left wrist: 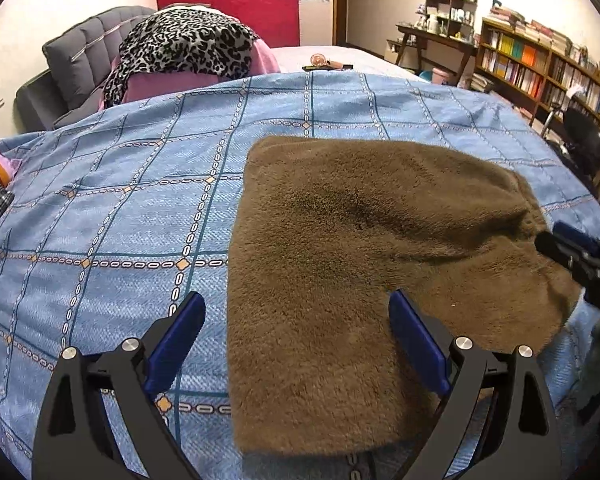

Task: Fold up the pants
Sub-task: 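Release the pants and smooth the folded stack with both grippers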

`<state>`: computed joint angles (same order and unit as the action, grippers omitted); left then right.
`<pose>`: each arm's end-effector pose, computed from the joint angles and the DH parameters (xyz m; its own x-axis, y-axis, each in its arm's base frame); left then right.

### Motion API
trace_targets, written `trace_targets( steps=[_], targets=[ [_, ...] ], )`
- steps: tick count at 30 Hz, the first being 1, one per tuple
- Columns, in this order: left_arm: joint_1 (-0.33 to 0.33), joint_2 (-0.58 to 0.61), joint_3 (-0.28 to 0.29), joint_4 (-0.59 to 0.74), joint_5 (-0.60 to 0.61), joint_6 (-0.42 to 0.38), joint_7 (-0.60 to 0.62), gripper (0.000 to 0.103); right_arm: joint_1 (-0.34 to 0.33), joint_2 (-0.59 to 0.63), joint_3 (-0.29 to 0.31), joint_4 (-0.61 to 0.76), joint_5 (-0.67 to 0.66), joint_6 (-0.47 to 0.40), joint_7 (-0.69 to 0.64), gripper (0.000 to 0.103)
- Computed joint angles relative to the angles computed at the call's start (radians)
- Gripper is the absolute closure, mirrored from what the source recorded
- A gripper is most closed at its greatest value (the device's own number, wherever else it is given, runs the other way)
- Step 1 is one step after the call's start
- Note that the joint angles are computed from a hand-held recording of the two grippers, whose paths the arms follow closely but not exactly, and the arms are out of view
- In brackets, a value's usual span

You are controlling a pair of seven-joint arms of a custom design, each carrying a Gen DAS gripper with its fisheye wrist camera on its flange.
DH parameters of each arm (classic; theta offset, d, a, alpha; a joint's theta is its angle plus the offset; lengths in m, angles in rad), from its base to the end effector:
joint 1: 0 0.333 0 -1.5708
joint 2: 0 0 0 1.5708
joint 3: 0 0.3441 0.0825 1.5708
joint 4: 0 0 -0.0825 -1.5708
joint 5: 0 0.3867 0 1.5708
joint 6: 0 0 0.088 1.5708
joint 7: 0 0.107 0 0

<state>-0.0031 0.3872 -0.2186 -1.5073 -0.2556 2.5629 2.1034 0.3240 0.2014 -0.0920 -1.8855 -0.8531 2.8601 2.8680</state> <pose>0.7216 -0.1285 0.5509 -0.5106 -0.8596 -0.0204 -0.6370 0.3942 -0.6624 0.6269 0.1950 0.5029 -0.2169 -0.9546 -0.2043 -0.5913 0.2950 -0.7506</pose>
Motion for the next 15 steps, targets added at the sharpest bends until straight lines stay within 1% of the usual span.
trace_targets(
  steps=[2, 5, 10, 13, 15],
  targets=[
    [0.001, -0.019, -0.001, -0.023, -0.005, 0.014, -0.002, 0.011, 0.017, -0.02, -0.001, -0.016, -0.036, -0.017, 0.031, 0.021],
    [-0.002, -0.047, 0.001, -0.056, -0.004, 0.04, -0.002, 0.011, 0.027, -0.051, 0.012, -0.04, -0.1, -0.047, 0.085, 0.02],
    [0.0, -0.087, -0.004, -0.099, -0.02, 0.064, 0.019, 0.01, 0.006, -0.09, 0.047, -0.082, -0.149, -0.043, 0.174, 0.02],
    [0.0, -0.113, -0.007, -0.128, -0.04, 0.081, 0.037, 0.006, -0.006, -0.11, 0.067, -0.101, -0.169, -0.039, 0.203, 0.02],
    [-0.003, -0.126, -0.005, -0.145, -0.046, 0.094, 0.047, 0.006, -0.011, -0.114, 0.08, -0.103, -0.172, -0.045, 0.208, 0.02]
  ],
)
